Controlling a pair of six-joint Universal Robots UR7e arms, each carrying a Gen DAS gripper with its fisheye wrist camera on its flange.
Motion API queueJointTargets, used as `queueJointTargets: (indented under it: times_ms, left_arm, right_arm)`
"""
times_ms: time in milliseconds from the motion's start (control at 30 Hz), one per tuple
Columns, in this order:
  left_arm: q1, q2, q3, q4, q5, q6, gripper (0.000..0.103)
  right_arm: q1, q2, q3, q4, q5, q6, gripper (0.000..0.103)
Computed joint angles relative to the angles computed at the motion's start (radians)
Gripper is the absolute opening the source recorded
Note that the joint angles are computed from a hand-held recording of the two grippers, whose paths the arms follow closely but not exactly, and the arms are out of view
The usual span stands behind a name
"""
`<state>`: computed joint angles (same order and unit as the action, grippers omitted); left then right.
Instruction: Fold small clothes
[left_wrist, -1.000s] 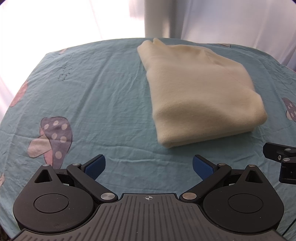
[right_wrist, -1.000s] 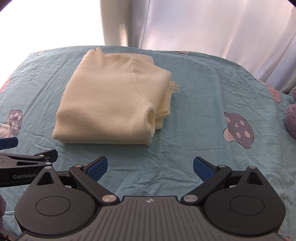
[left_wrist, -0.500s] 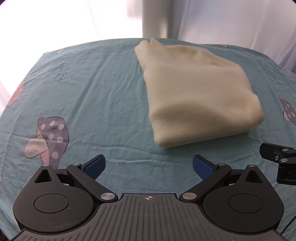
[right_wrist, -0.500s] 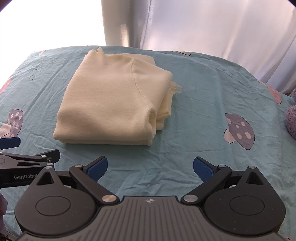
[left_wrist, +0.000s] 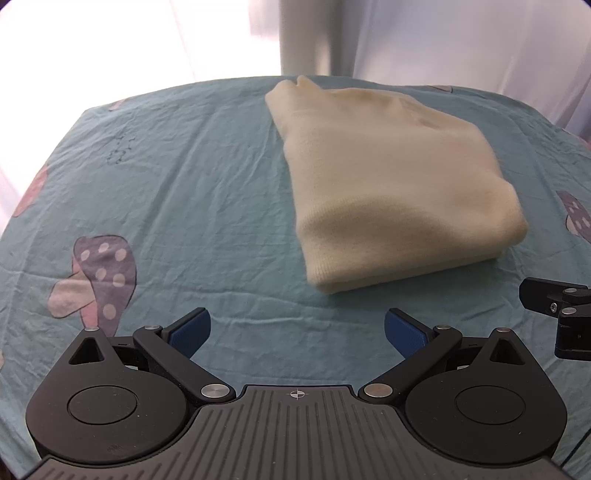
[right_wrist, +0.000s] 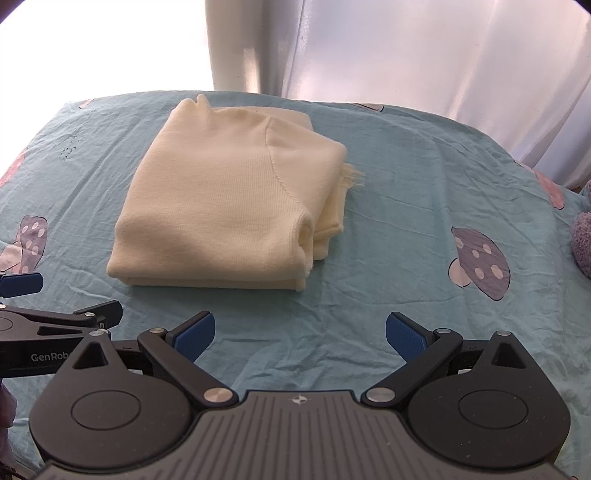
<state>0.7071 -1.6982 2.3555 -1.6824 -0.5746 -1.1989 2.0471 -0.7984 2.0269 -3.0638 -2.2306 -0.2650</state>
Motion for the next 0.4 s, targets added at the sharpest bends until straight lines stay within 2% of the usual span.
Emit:
queueJointTargets:
  times_ms: [400]
  left_arm:
    - [-0.001, 0.006, 0.006, -0.023, -0.007, 0.021, 0.103]
  right_arm:
    - [0.000, 0.004, 0.000, -0.009, -0.009, -0.014, 0.099]
